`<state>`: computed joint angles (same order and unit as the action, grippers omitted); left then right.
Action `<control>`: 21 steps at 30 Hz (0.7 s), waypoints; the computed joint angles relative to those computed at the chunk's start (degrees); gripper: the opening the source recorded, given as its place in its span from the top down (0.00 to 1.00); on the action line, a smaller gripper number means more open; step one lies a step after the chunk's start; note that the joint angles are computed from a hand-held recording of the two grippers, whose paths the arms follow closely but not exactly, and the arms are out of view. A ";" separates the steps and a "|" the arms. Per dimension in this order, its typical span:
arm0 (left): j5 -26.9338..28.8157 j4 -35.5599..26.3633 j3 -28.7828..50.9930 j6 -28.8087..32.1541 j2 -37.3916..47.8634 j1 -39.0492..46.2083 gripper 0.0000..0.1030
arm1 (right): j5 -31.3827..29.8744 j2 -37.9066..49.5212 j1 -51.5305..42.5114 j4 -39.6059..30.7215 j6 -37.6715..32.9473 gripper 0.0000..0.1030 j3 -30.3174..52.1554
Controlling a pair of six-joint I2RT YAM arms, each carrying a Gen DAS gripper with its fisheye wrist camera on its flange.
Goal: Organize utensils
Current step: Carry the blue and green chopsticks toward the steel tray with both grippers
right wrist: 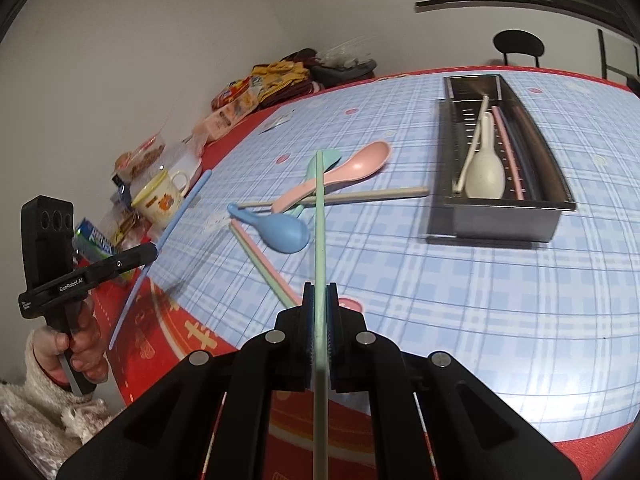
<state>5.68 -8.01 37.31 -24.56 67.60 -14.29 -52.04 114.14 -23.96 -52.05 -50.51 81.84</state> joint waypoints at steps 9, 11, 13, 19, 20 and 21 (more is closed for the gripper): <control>2.43 4.24 9.76 -1.18 11.89 -1.97 0.90 | -2.04 3.67 -1.90 -0.14 5.53 0.94 6.88; 2.16 4.54 13.14 -1.02 15.14 -3.14 0.90 | -2.40 4.24 -2.17 -0.02 6.35 0.94 8.46; 2.28 4.82 15.71 -1.08 17.48 -3.82 0.90 | -2.74 5.25 -2.36 -0.13 7.41 0.94 10.92; 2.81 4.14 27.27 -1.50 26.82 -5.98 0.90 | -3.63 10.73 -1.69 -1.42 12.41 0.94 23.17; 2.82 3.73 30.29 -1.54 29.02 -6.36 0.90 | -3.67 11.51 -1.51 -1.38 13.20 0.94 24.91; 2.86 3.39 31.98 -1.74 30.14 -6.55 0.90 | -3.60 12.77 -1.07 -0.76 15.03 0.94 27.82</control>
